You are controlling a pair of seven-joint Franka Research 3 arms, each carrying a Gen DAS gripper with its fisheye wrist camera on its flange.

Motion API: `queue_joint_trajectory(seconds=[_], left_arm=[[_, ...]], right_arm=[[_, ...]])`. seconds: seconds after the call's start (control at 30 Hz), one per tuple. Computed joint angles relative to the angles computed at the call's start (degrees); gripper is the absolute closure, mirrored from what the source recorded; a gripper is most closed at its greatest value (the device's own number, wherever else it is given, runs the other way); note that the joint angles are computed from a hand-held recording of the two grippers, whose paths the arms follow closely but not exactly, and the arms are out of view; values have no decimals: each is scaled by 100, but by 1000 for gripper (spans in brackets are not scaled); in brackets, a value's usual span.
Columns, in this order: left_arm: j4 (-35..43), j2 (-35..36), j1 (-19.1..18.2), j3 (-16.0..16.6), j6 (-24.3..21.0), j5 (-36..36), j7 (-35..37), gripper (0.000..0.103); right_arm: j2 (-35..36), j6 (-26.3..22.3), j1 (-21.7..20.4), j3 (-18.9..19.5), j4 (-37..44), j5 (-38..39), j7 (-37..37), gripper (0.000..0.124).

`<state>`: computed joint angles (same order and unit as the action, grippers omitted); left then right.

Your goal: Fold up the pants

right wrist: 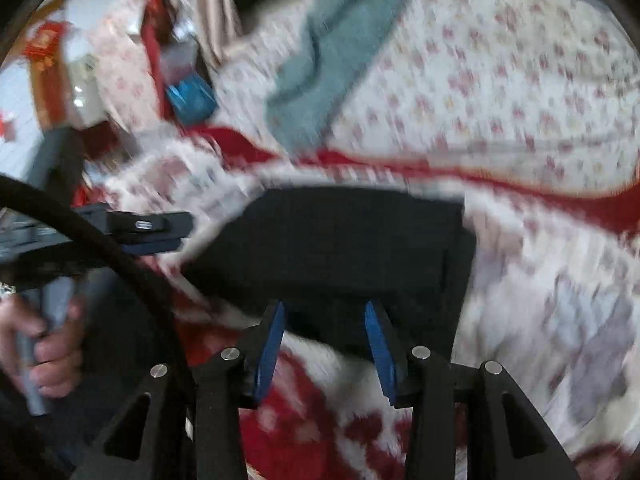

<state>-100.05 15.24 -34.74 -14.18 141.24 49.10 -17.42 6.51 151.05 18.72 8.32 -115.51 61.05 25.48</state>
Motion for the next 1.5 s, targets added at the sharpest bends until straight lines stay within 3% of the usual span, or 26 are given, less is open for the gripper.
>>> queue_joint_trajectory(seconds=[0.1, 0.17, 0.2, 0.23, 0.27, 0.33, 0.37, 0.4, 0.43, 0.5, 0.6, 0.67, 0.73, 0.83, 0.9, 0.93, 0.97, 1.03, 1.13, 1.2, 1.27, 1.4, 1.43, 1.5], left_arm=[[-306, -333, 4, 217, 649, 953, -921, 46], [-463, -568, 100, 252, 696, 1488, -1457, 45], [-570, -673, 221, 275, 846, 1721, -1733, 42], [-697, -726, 400, 330, 1253, 1978, -2137, 33], [-781, -735, 557, 346, 1565, 2097, -2417, 32], [-979, -586, 986, 424, 2578, 1862, -3006, 32], [-987, -427, 1098, 520, 3096, 1954, -3453, 32], [-944, -228, 1179, 610, 3572, 2018, -3789, 32], [-967, -116, 1219, 614, 3729, 1767, -3722, 32], [-957, -70, 1278, 432, 3535, 1143, -2925, 32], [-821, 79, 1474, 79, 3531, 376, -1628, 32], [-758, 137, 1636, -231, 3245, -247, -796, 32], [-733, 233, 1842, -524, 3166, -871, -83, 32], [-681, 280, 1622, -301, 3141, -1040, 58, 32], [-575, 342, 1604, -339, 2985, -1298, 477, 32], [-502, 364, 1585, -355, 2843, -1417, 701, 40], [-470, 343, 1536, -342, 2683, -1501, 876, 57], [-458, 267, 1380, -200, 2564, -1527, 1052, 70], [-392, 169, 1041, 184, 2545, -1307, 1090, 74], [-301, 131, 834, 484, 2582, -1044, 968, 75], [-188, 182, 907, 502, 2699, -1146, 1163, 75], [296, 603, 1392, 79, 2405, -2208, 2403, 73], [417, 778, 1540, -85, 2268, -2571, 2789, 69], [429, 974, 1593, -130, 2150, -3039, 2977, 49]], right_arm=[[-304, -323, -150, -55, -52, 731, -489, 85], [-460, -521, -252, -190, -99, 1597, -898, 79], [-404, -613, -309, -279, -33, 1882, -766, 64], [-287, -610, -347, -331, 70, 2031, -508, 45], [-96, -536, -390, -369, 225, 2148, -117, 42], [450, -851, -495, -501, 708, 1833, 1253, 42], [844, -1430, -726, -455, 1061, 1642, 2062, 42], [1058, -1717, -846, -413, 1262, 1559, 2468, 41], [1178, -1707, -901, -355, 1365, 1523, 2646, 41], [1219, -1836, -1088, -172, 1431, 1757, 2308, 41], [1390, -2538, -1299, -50, 1656, 1792, 2073, 42], [1437, -2331, -1140, -100, 1755, 1165, 2403, 47], [1415, -2068, -1030, -144, 1764, 621, 2731, 62], [1371, -1986, -1103, -59, 1709, 656, 2770, 59], [1393, -2056, -1053, -15, 1779, 387, 2578, 58], [1362, -2048, -1046, 9, 1768, 328, 2415, 60], [1393, -2095, -1061, 46, 1810, 359, 2244, 67], [1514, -2129, -1051, 74, 1983, 334, 2129, 87], [1519, -2159, -1119, 119, 2023, 472, 1905, 91], [1557, -2173, -1156, 157, 2129, 632, 1710, 91], [1663, -2185, -1191, 193, 2345, 817, 1626, 91], [2400, -2362, -1069, 169, 3392, 314, 2495, 91], [2625, -2442, -1031, 152, 3670, 60, 2794, 90], [3003, -2553, -908, 60, 4056, -556, 3402, 81]])
